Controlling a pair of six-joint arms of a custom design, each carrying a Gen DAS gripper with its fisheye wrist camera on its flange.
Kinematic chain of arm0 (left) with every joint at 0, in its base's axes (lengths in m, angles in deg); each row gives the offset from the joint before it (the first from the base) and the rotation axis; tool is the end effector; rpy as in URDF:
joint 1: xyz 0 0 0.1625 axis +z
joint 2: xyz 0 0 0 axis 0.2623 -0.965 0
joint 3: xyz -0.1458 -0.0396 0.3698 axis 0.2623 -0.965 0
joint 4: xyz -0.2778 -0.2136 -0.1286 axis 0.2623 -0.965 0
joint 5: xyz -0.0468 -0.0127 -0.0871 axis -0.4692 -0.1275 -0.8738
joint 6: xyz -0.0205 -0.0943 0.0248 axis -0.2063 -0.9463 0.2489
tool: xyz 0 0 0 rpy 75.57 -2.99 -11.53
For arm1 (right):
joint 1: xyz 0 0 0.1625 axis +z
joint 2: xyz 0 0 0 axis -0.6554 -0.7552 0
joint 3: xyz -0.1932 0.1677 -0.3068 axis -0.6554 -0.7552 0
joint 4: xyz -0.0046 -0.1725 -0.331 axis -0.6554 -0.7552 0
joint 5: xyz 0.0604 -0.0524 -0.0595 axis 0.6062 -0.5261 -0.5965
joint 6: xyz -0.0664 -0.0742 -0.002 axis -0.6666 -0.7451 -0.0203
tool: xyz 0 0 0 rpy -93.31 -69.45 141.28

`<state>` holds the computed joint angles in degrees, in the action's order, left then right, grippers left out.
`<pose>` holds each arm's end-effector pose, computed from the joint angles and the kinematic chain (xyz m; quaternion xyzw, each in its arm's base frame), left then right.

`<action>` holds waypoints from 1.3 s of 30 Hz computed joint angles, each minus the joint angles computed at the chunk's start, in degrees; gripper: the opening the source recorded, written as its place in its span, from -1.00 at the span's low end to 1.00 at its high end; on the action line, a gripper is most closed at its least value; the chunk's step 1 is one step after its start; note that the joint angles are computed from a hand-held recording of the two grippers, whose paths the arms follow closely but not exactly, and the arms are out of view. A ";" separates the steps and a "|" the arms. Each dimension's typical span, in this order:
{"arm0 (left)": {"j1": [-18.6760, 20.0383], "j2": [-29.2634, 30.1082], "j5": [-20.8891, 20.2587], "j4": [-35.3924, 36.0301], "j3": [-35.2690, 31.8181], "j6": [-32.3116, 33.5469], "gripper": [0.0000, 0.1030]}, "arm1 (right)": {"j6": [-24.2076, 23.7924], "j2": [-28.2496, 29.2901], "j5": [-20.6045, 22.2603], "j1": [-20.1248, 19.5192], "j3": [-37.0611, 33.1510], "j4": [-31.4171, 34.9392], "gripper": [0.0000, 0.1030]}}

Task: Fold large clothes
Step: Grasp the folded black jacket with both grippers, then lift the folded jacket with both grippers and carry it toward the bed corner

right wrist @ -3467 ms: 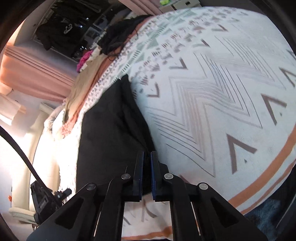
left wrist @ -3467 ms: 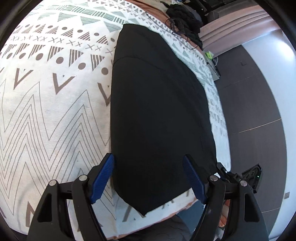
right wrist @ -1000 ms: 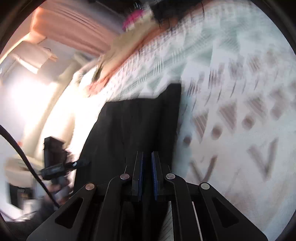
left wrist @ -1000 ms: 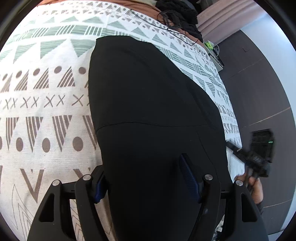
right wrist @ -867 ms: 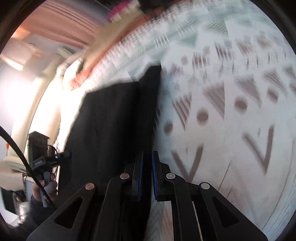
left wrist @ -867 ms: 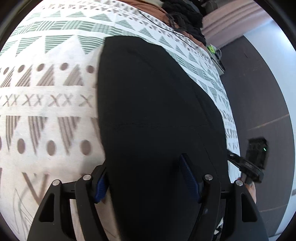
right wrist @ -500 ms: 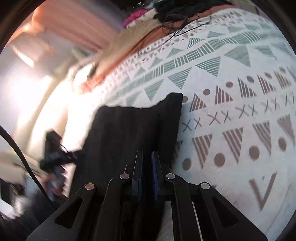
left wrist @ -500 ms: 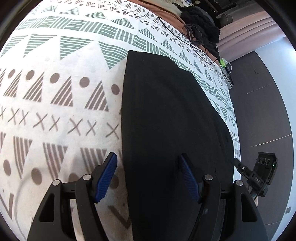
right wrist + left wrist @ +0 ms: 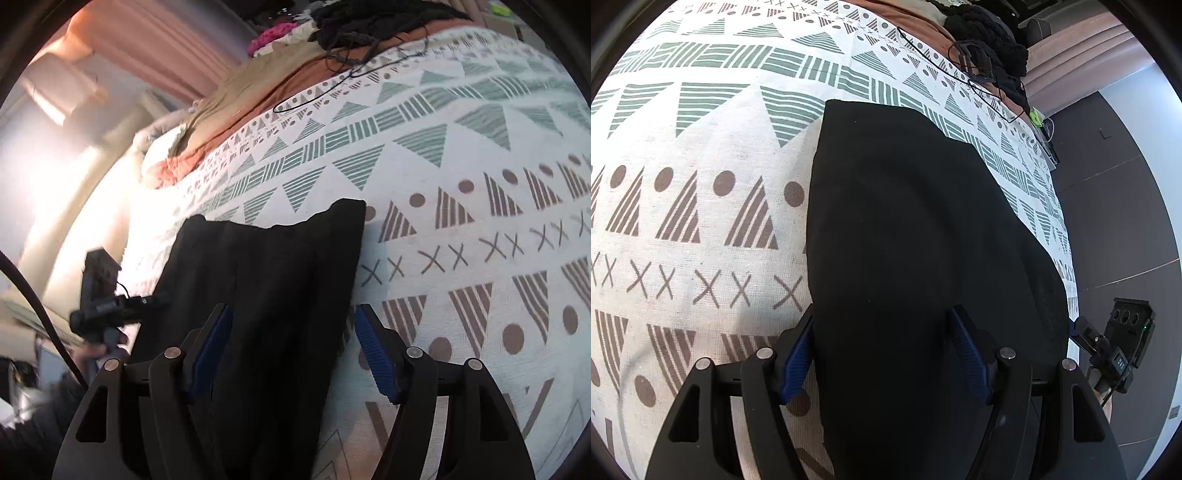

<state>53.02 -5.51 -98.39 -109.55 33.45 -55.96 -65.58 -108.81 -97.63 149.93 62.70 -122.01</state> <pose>-0.0142 -0.4969 0.2287 -0.0816 0.9622 -0.2397 0.1006 0.2792 -0.4353 0.1470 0.2199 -0.9503 0.2178 0.0328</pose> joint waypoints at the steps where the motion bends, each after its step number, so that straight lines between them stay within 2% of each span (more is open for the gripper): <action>1: 0.14 0.07 -0.22 -0.15 -0.05 0.14 0.34 | 0.64 -0.20 0.06 -0.13 -0.02 0.64 0.60; 3: 0.42 0.21 -0.80 -0.20 -0.28 0.34 0.34 | 2.29 -0.67 -1.29 -0.04 -0.45 3.01 0.64; 6: 0.56 0.46 -0.95 0.56 -0.99 0.69 0.34 | 3.94 -0.49 -7.48 1.66 -2.57 7.57 0.64; 7: 0.45 0.58 -0.73 0.83 -1.22 0.93 0.34 | 5.05 -0.75 -7.12 1.63 -3.05 9.82 0.64; 8: 0.26 0.53 -0.48 1.05 -1.25 1.10 0.34 | 5.47 -0.82 -4.64 1.02 -3.98 11.75 0.64; 9: -0.12 0.66 -0.02 1.30 -1.42 1.44 0.34 | 6.11 -0.94 -0.02 -0.16 -4.43 14.17 0.64; 10: -0.52 0.76 0.36 1.42 -1.56 1.94 0.34 | 6.51 -0.65 2.21 -0.68 -5.00 15.86 0.64; 14: -2.78 0.88 2.53 1.99 -1.56 5.38 0.34 | 8.40 2.79 6.63 -1.48 -8.69 23.10 0.64; 16: -3.20 0.96 2.42 2.84 -2.13 5.98 0.34 | 9.58 4.21 10.18 -2.56 -9.58 23.31 0.64; 20: -4.62 2.01 3.51 4.57 -3.52 7.37 0.34 | 10.22 5.64 12.83 -3.54 -10.99 23.17 0.67; 22: -5.74 2.85 5.03 5.48 -4.07 8.04 0.34 | 9.76 6.12 13.31 -3.42 -11.12 22.55 0.78; 24: -6.65 3.62 6.60 6.46 -4.55 8.16 0.34 | 8.97 6.77 12.57 -2.82 -11.40 22.03 0.87; 27: -6.74 3.82 7.24 7.38 -5.07 7.54 0.34 | 8.49 8.08 11.40 -2.32 -11.86 20.15 0.87; 28: -6.64 3.65 6.96 7.30 -4.98 7.08 0.34 | 8.75 8.52 11.37 -2.25 -11.97 19.41 0.84; 29: -6.30 3.34 6.49 7.10 -4.78 6.68 0.34 | 8.95 8.68 11.20 -2.05 -11.66 18.46 0.54; 31: -5.34 2.23 5.46 6.69 -4.00 5.84 0.34 | 9.17 8.00 7.09 -1.08 -10.53 16.74 -0.15; 35: -3.23 -0.34 3.26 6.08 -2.56 4.00 0.34 | 8.43 6.75 10.18 -2.49 -7.56 13.07 -0.46; 39: -1.26 -3.74 1.12 4.29 0.14 2.47 0.34 | 7.84 5.35 13.52 -3.04 -4.58 9.22 -0.53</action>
